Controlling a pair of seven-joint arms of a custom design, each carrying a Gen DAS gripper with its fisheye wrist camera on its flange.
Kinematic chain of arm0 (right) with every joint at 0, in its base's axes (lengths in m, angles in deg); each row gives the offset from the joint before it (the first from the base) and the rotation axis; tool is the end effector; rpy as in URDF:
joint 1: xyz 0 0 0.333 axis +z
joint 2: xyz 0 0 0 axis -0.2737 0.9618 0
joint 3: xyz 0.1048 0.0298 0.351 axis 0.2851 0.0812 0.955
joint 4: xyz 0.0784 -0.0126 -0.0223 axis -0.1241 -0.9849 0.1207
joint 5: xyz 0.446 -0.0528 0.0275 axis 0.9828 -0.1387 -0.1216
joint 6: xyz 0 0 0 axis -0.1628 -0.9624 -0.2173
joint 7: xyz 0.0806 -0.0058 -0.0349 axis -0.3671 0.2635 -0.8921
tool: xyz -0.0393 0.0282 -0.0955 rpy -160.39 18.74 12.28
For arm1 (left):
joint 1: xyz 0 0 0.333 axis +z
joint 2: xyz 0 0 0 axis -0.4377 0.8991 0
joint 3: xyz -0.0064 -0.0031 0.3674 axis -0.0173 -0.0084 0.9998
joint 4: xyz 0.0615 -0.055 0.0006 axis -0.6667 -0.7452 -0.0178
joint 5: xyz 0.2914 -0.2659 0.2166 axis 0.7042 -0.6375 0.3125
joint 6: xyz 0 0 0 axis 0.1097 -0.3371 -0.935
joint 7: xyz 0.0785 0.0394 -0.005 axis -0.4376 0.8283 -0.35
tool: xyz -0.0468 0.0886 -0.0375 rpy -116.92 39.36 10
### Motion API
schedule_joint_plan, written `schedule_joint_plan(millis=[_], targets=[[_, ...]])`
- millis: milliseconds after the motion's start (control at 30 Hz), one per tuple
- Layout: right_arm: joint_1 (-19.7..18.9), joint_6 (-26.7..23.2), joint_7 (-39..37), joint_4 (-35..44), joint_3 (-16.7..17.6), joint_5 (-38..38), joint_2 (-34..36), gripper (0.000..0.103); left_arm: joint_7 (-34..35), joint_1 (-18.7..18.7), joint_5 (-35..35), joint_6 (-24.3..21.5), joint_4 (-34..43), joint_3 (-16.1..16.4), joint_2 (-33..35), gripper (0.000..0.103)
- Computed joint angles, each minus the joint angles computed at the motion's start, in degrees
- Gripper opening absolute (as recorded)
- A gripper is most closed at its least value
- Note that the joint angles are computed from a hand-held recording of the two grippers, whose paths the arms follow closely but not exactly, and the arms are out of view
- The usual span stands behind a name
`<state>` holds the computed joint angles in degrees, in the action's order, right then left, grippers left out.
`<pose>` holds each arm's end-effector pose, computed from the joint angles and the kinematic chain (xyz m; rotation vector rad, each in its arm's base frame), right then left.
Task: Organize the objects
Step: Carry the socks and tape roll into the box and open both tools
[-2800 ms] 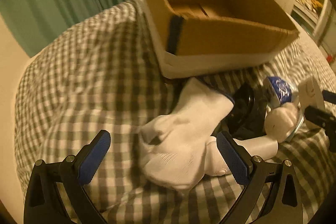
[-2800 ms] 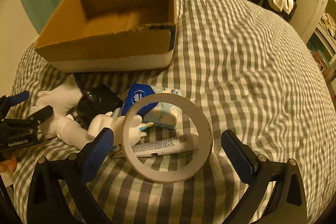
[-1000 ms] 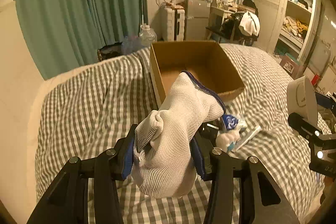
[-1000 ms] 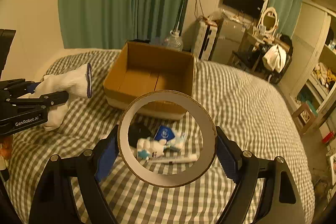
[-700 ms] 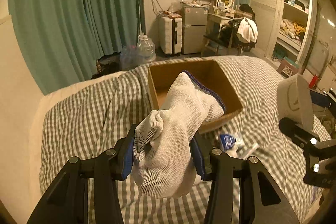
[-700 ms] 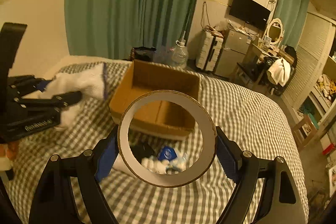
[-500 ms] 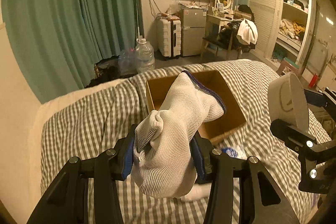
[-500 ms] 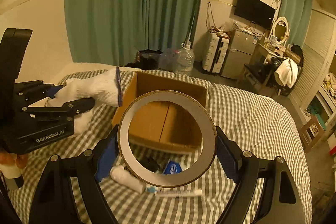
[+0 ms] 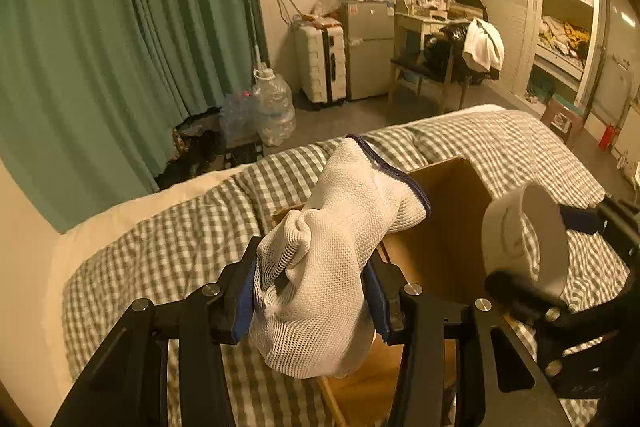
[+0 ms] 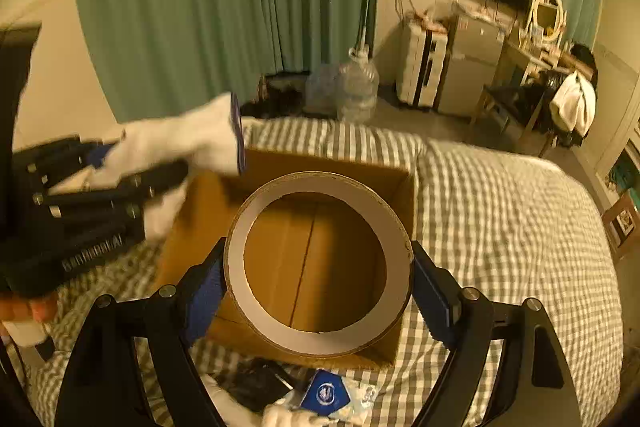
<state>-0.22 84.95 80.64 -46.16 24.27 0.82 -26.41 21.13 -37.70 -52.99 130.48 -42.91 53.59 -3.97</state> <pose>0.5682 0.1468 0.5448 -2.0831 1.3288 -0.4764 0.5597 -0.2884 0.6014 -1.5343 1.9751 -0.6951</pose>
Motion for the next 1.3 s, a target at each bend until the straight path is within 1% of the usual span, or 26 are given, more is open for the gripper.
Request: schedule_joint_plan(millis=[167, 267, 333, 367, 433, 500, 533, 600, 667, 733, 833, 967, 1033, 1167, 1233, 1300], targets=[[-0.6, -0.3, -0.4, 0.7, 0.1, 0.4, 3.9, 0.083, 4.8, -0.6, -3.7, 2.1, 0.9, 0.7, 3.3, 0.048], [-1.1, -0.7, -1.1, 0.6, 0.5, 0.7, 5.0, 0.083, 4.3, -1.1, -2.2, 1.5, 1.9, 0.7, 5.0, 0.048], [-1.5, -0.3, -0.4, 0.3, 0.9, -0.9, 5.2, 0.083, 4.8, -1.3, -3.0, 1.6, 2.3, 1.0, 5.7, 0.048], [-1.4, 0.0, -1.4, -0.2, 1.0, -0.2, 4.9, 0.083, 4.7, -1.4, -3.6, 1.8, 2.2, 1.1, 5.9, 0.048], [-1.1, -0.1, -3.9, -0.5, 0.8, 2.1, 4.7, 0.084, 4.9, -1.5, -4.8, 2.0, 2.1, 1.3, 6.0, 0.052], [-1.2, -0.3, -3.9, -0.8, 0.8, 2.1, 4.4, 0.084, 6.4, -1.7, -6.8, 1.1, 2.4, 1.3, 5.9, 0.054], [-1.2, -0.6, -4.5, -0.8, 0.8, 2.5, 4.3, 0.084, 6.9, -1.8, -7.2, 0.5, 2.5, 1.3, 5.9, 0.058], [-1.2, -0.8, -4.8, -1.2, 0.7, 2.9, 3.8, 0.088, 6.8, -2.0, -6.8, -0.4, 2.8, 1.2, 5.5, 0.063], [-1.3, -1.0, -4.9, -1.4, 0.5, 3.2, 3.0, 0.089, 4.9, -2.2, -3.9, -1.0, 2.7, 1.1, 4.7, 0.069], [-1.2, -0.4, -4.5, -2.5, 0.5, 3.2, 1.3, 0.093, 2.9, -2.3, -1.7, -1.1, 2.3, 0.8, 3.5, 0.08], [-1.0, 0.0, -3.3, -3.7, 0.3, 2.0, -1.5, 0.093, 1.1, -2.3, -0.9, -1.5, 2.1, 0.3, 1.1, 0.087], [-0.9, -0.1, -0.5, -6.3, 0.2, -0.9, -6.8, 0.093, -1.1, -1.7, 0.4, -2.3, 1.3, -0.8, -3.3, 0.092], [-0.9, -0.3, 1.3, -8.0, 0.2, -2.4, -10.4, 0.093, -2.2, -1.2, 0.7, -2.6, 0.8, -1.5, -5.8, 0.096], [-0.7, -2.2, 3.9, -10.0, -0.5, -4.9, -16.6, 0.093, -3.9, -0.3, -0.2, -3.8, -0.4, -2.6, -10.5, 0.097], [-0.7, -3.0, 5.3, -10.8, -0.3, -6.2, -19.5, 0.093, -4.2, 0.1, -1.3, -3.7, -1.7, -2.8, -13.1, 0.098], [-0.7, -3.7, 6.2, -11.7, -0.3, -7.6, -22.4, 0.093, -5.5, 0.8, -1.4, -4.1, -3.0, -3.7, -15.8, 0.1]])
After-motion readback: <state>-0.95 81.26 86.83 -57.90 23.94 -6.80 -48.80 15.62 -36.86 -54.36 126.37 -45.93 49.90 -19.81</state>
